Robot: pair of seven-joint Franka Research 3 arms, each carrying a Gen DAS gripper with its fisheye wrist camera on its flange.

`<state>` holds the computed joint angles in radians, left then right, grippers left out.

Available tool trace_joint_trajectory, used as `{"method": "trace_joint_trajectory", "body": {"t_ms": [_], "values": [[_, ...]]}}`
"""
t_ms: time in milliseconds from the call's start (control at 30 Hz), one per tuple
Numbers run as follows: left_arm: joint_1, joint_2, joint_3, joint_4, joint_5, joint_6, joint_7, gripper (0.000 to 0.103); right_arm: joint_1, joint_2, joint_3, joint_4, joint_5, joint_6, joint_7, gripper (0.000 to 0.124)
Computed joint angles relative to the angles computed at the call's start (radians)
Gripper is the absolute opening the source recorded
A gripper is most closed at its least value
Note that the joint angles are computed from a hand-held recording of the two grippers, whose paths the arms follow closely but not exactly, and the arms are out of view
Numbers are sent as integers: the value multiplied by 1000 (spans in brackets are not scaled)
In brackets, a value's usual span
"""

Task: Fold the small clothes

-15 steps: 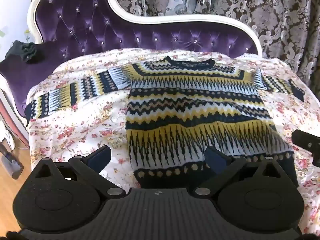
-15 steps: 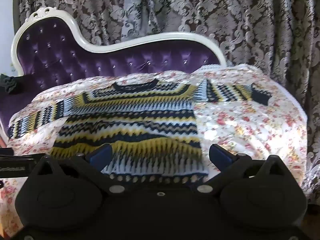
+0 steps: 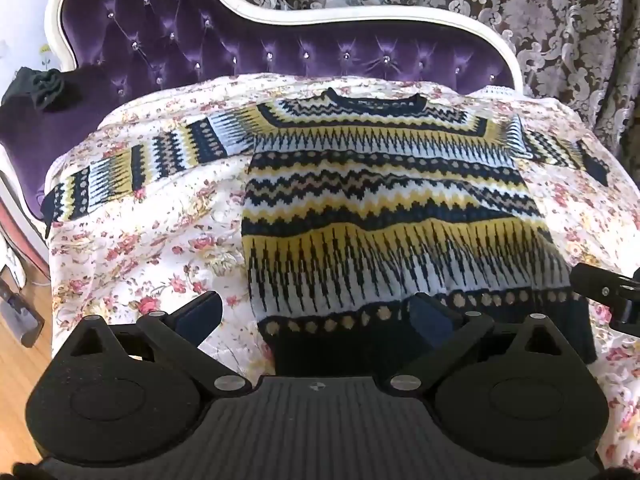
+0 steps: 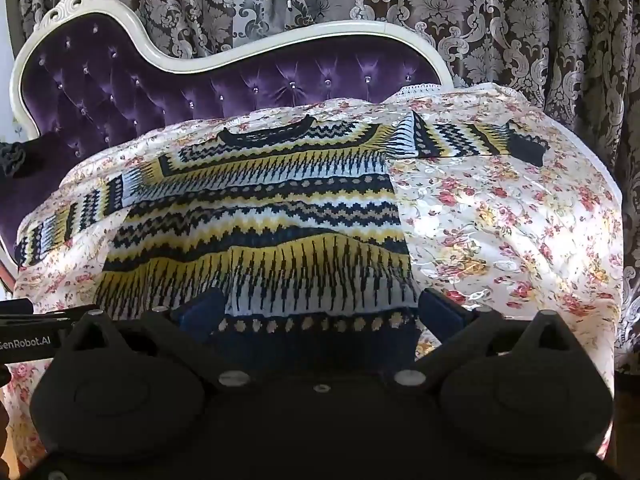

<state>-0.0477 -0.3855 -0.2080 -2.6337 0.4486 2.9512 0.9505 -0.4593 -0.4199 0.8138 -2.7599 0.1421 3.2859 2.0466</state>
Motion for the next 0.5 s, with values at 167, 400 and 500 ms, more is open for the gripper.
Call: {"method": "trace_joint_trajectory", "body": {"t_ms": [167, 400, 500], "values": [[-31, 10, 21, 12, -32, -34, 28, 101, -33, -9, 37, 7, -13, -10, 11, 103], [-37, 19, 22, 19, -48, -52, 41, 101, -83, -16, 80, 11, -51, -17, 50, 103], [-39, 26, 21, 30, -48, -74, 47, 101, -80, -8, 74, 14, -63, -24, 55, 103]]}}
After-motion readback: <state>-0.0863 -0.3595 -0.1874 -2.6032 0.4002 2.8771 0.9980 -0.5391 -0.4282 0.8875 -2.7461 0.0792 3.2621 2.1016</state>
